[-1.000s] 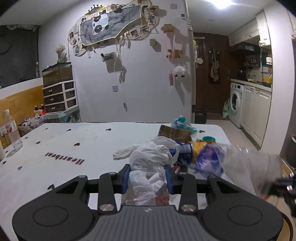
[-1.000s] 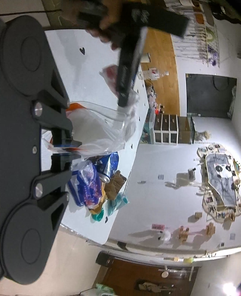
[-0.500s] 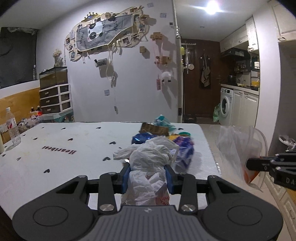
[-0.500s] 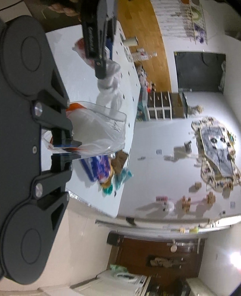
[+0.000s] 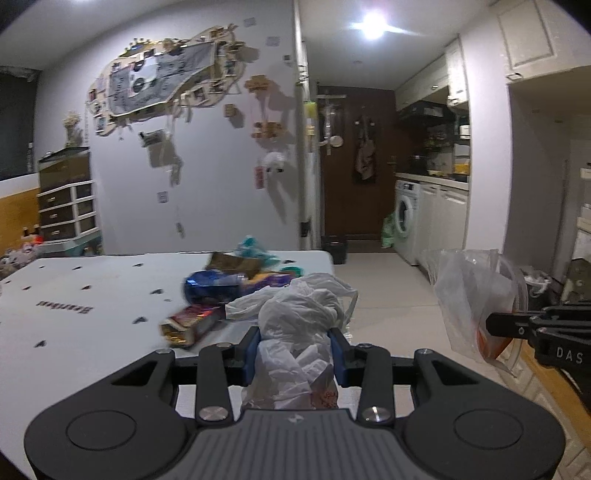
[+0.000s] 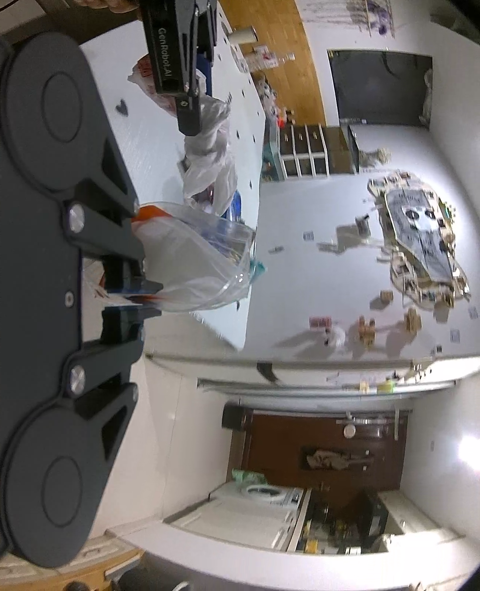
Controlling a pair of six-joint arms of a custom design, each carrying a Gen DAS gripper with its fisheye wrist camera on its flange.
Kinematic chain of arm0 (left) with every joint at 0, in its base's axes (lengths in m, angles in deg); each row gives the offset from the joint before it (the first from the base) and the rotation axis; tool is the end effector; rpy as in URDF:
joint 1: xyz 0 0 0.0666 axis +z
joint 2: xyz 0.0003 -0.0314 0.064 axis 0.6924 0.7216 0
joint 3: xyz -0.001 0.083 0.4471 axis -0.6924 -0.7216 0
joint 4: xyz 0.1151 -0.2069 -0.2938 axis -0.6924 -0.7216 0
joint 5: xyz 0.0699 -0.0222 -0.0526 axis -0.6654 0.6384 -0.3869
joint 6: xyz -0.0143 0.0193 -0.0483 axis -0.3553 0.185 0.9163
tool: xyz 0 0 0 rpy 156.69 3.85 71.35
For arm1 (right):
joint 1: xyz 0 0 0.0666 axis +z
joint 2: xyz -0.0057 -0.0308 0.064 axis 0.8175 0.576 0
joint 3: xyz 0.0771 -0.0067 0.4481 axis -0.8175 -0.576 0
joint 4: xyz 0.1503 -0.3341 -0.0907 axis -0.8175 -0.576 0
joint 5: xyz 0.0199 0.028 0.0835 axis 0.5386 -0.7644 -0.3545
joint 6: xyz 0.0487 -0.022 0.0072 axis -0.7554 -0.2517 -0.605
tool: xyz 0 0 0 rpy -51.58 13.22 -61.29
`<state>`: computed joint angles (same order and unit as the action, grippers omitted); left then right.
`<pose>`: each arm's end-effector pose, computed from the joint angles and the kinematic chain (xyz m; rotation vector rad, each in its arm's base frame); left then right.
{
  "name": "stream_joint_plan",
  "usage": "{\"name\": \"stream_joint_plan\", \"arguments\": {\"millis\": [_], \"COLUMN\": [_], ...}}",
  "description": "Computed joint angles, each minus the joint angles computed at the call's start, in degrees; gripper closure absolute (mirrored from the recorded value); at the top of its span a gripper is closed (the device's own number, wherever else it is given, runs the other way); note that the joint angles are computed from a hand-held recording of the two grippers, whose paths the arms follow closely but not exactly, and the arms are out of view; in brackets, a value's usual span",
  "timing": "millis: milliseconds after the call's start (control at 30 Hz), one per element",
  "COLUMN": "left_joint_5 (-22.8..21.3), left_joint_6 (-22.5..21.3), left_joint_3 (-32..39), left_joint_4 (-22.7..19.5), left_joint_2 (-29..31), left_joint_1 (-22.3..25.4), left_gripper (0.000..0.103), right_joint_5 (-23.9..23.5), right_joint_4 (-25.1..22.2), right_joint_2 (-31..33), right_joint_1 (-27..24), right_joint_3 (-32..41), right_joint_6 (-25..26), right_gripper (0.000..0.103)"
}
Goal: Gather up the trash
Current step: 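Carry both held bags off the counter toward the trash bin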
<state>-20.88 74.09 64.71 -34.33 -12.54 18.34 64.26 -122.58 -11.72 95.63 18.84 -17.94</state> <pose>0.2783 -0.1150 0.6666 -0.0189 1.9461 0.0816 0.3358 0.2774 0.6421 -0.3905 1.9288 0.3122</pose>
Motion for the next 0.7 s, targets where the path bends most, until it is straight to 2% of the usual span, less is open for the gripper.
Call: {"name": "stream_joint_plan", "arguments": {"millis": [300, 500, 700], "left_joint_5": [-0.39, 1.99, 5.93], "left_joint_6": [1.79, 3.75, 6.29], "left_joint_3": [-0.89, -2.17, -4.03], "left_joint_4": [3.75, 5.33, 6.56], "left_joint_2": [3.6, 7.17, 11.26], "left_joint_1": [-7.1, -10.25, -10.68], "left_gripper": [0.063, 0.063, 0.063], "right_joint_5": [1.87, 1.41, -0.13], "right_joint_4": [0.34, 0.85, 1.2], "right_joint_2": [-5.1, -7.31, -7.71], "right_joint_1": [-4.97, -8.48, -12.14], "right_joint_3": [-6.85, -12.16, -17.02], "right_joint_6": [-2.8, -4.83, -7.22], "right_gripper": [0.097, 0.097, 0.097]}}
